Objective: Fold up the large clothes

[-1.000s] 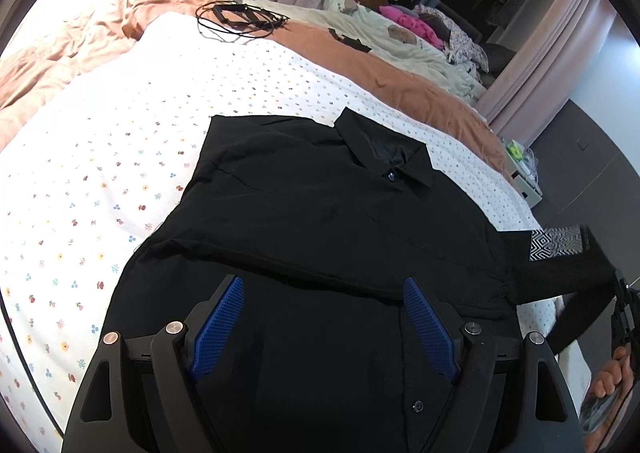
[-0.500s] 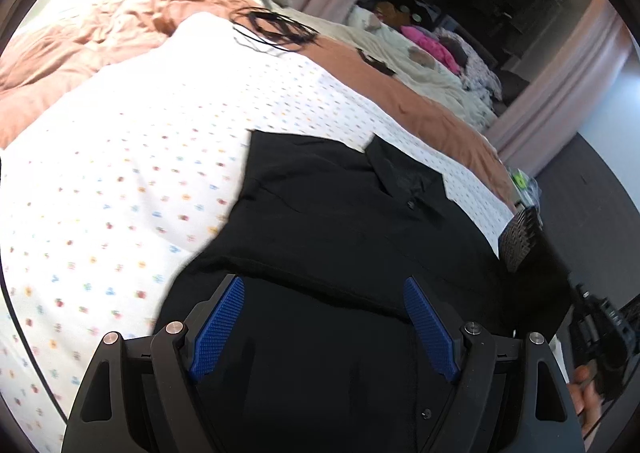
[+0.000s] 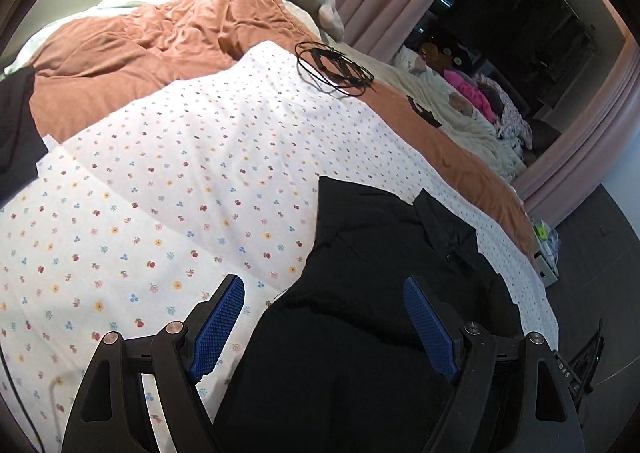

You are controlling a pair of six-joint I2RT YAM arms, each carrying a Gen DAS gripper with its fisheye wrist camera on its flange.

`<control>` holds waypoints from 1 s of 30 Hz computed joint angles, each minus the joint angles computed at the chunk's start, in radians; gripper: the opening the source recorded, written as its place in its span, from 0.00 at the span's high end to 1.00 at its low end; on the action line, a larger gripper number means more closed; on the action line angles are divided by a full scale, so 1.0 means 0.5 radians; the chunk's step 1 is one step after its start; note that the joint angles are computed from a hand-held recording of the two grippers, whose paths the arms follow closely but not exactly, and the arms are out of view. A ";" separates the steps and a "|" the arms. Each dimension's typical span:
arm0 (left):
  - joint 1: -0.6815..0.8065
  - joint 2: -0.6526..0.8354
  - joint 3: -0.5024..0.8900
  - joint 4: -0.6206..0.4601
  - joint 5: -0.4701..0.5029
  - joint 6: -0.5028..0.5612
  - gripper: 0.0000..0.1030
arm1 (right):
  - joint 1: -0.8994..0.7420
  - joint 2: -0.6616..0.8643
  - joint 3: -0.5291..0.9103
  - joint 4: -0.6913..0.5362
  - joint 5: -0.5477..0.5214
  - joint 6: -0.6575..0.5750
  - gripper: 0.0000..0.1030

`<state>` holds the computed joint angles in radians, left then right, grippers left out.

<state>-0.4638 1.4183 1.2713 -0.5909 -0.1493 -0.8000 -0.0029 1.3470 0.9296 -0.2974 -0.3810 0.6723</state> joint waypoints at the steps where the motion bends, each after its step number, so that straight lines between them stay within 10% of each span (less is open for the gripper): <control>1: -0.004 0.006 0.003 -0.002 0.006 0.004 0.20 | -0.005 -0.015 -0.001 -0.017 0.014 0.035 0.49; 17: -0.089 0.101 0.067 -0.031 -0.040 0.027 0.20 | -0.572 -0.313 -0.393 -0.097 0.068 0.539 0.51; 21: -0.085 0.091 0.058 -0.012 -0.034 0.018 0.20 | -0.584 -0.373 -0.411 -0.061 0.189 0.522 0.89; 30: -0.052 0.068 0.042 -0.002 -0.009 0.020 0.20 | -0.278 -0.480 -0.179 0.107 0.471 0.168 0.93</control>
<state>-0.4898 1.4524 1.2923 -0.5920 -0.1538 -0.7902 -0.1419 1.1072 0.8401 -0.2441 -0.1454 0.7563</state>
